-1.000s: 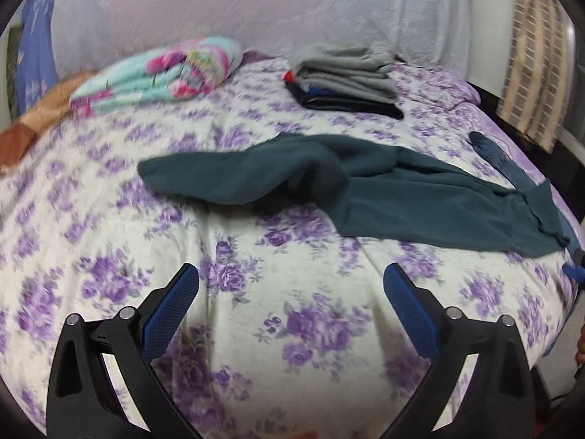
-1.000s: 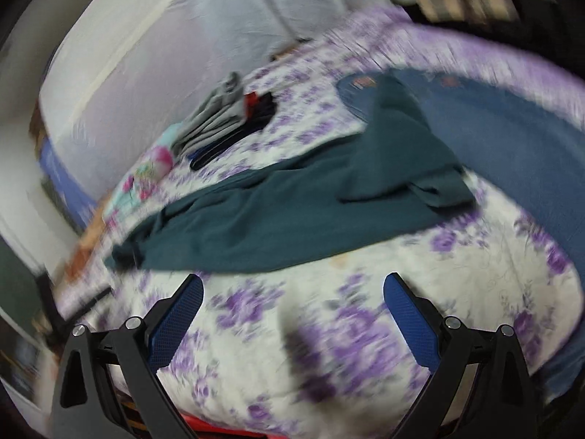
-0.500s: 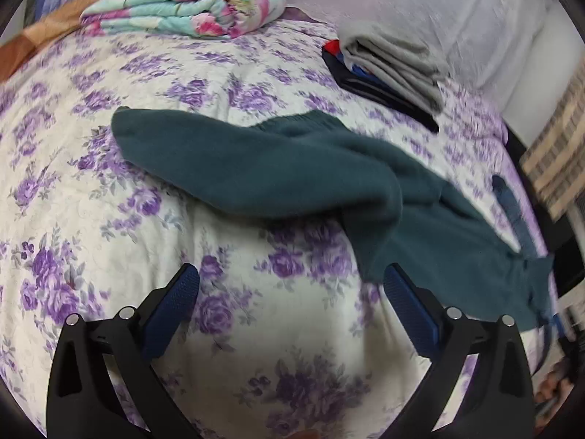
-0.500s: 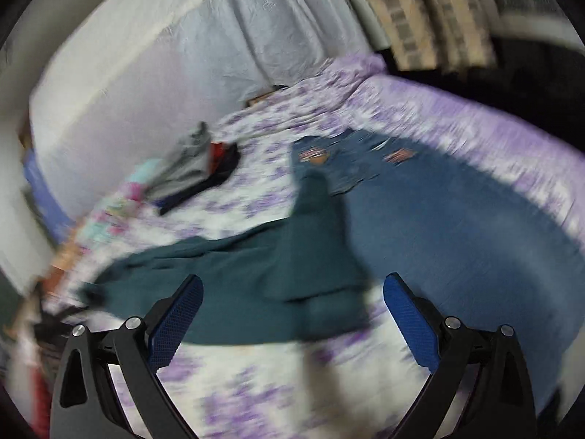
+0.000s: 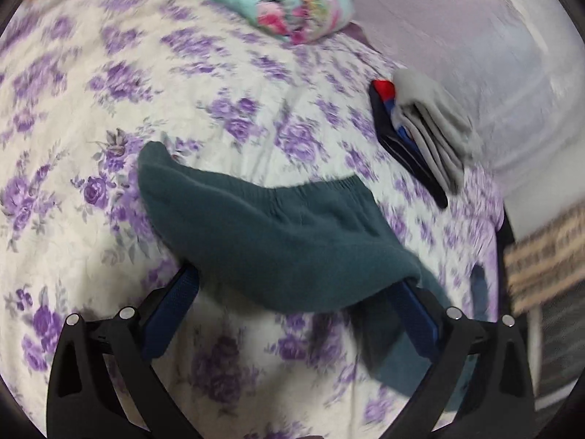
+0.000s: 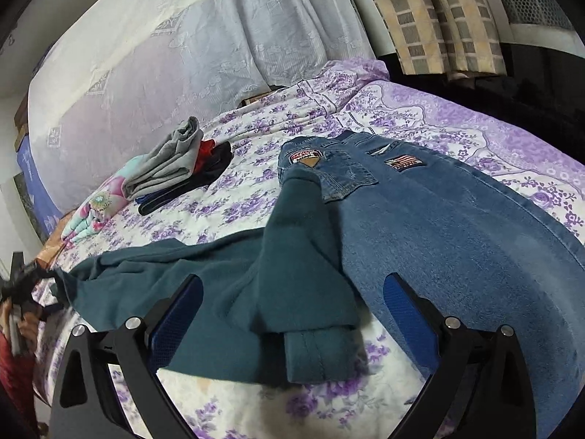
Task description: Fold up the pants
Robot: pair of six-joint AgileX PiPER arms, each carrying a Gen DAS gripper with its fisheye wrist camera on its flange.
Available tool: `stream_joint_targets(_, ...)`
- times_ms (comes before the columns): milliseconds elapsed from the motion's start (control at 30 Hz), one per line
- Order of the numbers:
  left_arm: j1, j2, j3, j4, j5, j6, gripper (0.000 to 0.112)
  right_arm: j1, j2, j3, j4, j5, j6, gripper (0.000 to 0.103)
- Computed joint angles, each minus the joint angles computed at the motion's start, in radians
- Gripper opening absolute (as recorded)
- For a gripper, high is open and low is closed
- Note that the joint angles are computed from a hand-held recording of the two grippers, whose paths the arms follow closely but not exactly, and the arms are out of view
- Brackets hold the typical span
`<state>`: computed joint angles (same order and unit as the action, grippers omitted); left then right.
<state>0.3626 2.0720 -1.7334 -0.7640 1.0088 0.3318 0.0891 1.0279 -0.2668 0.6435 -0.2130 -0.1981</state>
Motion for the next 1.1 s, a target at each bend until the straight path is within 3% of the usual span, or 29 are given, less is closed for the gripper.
stream_joint_targets(67, 0.018, 0.027, -0.046, -0.023, 0.057, -0.035, 0.098, -0.003, 0.015, 0.009, -0.057, -0.02, 0.053, 0.099)
stream_joint_targets(133, 0.059, 0.022, -0.035, -0.111, 0.107, -0.019, 0.098, 0.017, 0.023, 0.016, -0.011, -0.049, 0.016, 0.099)
stream_joint_targets(233, 0.081, -0.013, -0.002, -0.124, 0.087, -0.006, 0.098, 0.049, 0.043, 0.01, 0.105, -0.078, -0.09, 0.099)
stream_joint_targets(400, 0.065, 0.052, -0.09, -0.051, 0.101, -0.088, 0.093, 0.055, 0.051, 0.016, 0.064, -0.101, -0.043, 0.099)
stream_joint_targets(533, 0.039, 0.081, -0.132, -0.016, 0.11, -0.072, 0.035, 0.06, 0.06, 0.019, 0.05, -0.116, -0.026, 0.099)
stream_joint_targets(600, 0.049, 0.093, -0.133, -0.02, 0.135, -0.047, 0.015, 0.056, 0.062, 0.023, 0.008, -0.123, 0.016, 0.099)
stream_joint_targets(633, 0.058, 0.085, -0.115, -0.031, 0.131, -0.017, 0.012, 0.056, 0.059, 0.029, -0.009, -0.127, 0.034, 0.099)
stream_joint_targets(767, 0.161, -0.056, 0.074, -0.149, 0.016, 0.181, 0.008, 0.05, 0.055, 0.028, -0.016, -0.116, 0.039, 0.099)
stream_joint_targets(867, 0.28, -0.119, 0.145, -0.202, 0.051, 0.273, 0.007, 0.033, 0.033, 0.042, -0.094, -0.105, 0.114, 0.099)
stream_joint_targets(967, 0.347, -0.16, 0.202, -0.111, 0.027, 0.33, 0.008, 0.006, 0.017, 0.054, -0.209, -0.096, 0.224, 0.099)
stream_joint_targets(1000, 0.353, -0.163, 0.208, -0.048, 0.011, 0.342, 0.012, 0.001, 0.013, 0.053, -0.231, -0.089, 0.242, 0.099)
stream_joint_targets(1100, 0.35, -0.208, 0.27, 0.099, -0.115, 0.313, 0.054, -0.03, 0.002, 0.046, -0.342, -0.055, 0.339, 0.099)
